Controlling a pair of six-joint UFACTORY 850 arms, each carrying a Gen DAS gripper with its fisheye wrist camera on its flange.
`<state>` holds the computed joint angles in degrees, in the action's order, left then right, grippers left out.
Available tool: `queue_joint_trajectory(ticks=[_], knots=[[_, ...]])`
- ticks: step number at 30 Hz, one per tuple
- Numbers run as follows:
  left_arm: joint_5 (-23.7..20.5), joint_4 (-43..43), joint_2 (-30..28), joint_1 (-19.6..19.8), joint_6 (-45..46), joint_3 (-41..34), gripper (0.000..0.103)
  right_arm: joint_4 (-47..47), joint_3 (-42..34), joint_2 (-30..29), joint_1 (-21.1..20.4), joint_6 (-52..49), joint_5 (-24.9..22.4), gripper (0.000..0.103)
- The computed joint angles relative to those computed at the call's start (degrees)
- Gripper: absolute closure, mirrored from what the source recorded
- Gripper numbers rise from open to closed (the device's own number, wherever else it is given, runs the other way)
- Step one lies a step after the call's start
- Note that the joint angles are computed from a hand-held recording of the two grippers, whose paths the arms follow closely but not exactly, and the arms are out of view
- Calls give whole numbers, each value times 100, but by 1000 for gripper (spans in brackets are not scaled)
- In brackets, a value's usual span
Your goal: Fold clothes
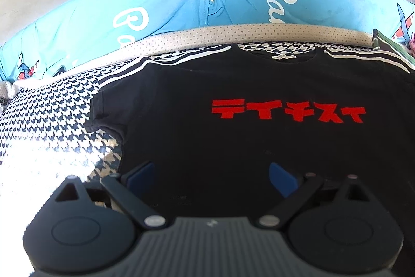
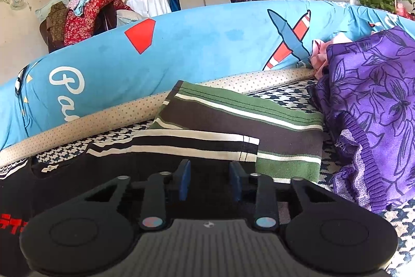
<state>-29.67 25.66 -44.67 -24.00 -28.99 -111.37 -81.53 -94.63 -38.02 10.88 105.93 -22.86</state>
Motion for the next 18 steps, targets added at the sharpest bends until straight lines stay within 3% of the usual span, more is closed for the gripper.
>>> queue_joint_trajectory(ticks=[2,5,10,13,15,17,18], knots=[[26,23,26,13,-19,41,7,-56,33,27,-3,69,-20,91],[74,91,70,27,-58,115,7,-266,127,106,-39,365,95,97],[108,108,126,65,-85,199,7,-541,204,182,-46,655,292,100],[129,121,164,99,-118,253,7,-173,164,200,-47,355,178,99],[144,138,186,121,-147,287,7,-6,185,240,-63,289,101,92],[138,112,197,141,-135,302,7,239,235,289,-88,104,52,67],[126,65,191,153,-96,294,7,338,260,308,-101,28,36,61]])
